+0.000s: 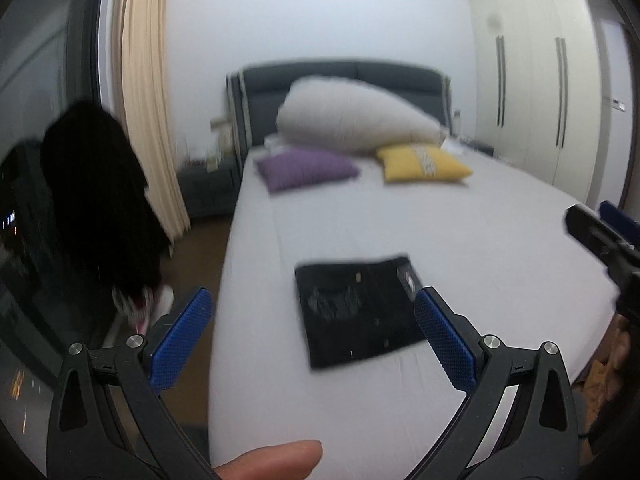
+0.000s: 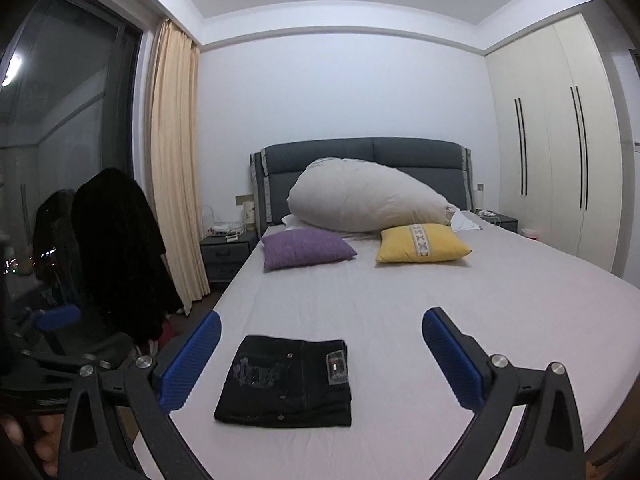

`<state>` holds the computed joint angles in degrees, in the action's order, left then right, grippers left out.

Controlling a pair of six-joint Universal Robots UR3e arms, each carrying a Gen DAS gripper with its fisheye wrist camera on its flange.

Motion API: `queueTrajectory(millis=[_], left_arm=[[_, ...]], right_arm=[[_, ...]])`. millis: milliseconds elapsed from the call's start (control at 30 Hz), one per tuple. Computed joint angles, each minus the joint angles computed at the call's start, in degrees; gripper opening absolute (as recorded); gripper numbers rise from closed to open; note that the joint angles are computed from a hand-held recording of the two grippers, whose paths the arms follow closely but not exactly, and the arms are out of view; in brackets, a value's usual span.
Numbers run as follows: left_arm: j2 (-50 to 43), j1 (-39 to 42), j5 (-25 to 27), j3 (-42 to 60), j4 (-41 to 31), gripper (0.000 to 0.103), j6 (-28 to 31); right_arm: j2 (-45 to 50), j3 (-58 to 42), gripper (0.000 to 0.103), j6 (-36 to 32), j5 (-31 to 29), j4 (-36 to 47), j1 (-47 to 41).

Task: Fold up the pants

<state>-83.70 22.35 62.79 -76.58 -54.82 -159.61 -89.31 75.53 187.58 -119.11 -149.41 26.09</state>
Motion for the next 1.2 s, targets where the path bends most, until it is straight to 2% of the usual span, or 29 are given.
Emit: queueTrajectory(millis=[100, 200, 333, 400, 767, 1200], left_arm=[[-1.28, -1.20, 2.29, -0.07, -2.93, 0.103, -0.20], [-2.89, -2.72, 4.84, -1.20, -2.87, 0.103, -0.35], [-6.34, -4.04, 6.66, -1.50, -2.11, 0.103, -1.66], [-7.87, -4.45, 7.43, -1.49, -1.97, 0.103, -2.19], [-16.28, -7.01, 10.47, 0.03, -1.54, 0.103, -3.38], [-19.95, -7.99, 12.48, 0.15, -1.36, 0.103, -3.86]], right_arm=[[-0.93, 1.37, 0.103, 1.67, -0.81, 3.91, 0.94], [-0.87, 1.61, 0.103, 4.34, -1.34, 7.80, 1.11], [0.94, -1.71, 0.103, 10.70, -0.37, 16.92, -0.63], [1.11, -2.17, 0.103, 12.79, 1.97, 19.54, -1.88], [6.39, -6.33, 0.103, 17.72, 1.42, 30.37, -1.39], [4.62, -3.93, 0.103, 19.35, 4.04, 34.16, -4.05]])
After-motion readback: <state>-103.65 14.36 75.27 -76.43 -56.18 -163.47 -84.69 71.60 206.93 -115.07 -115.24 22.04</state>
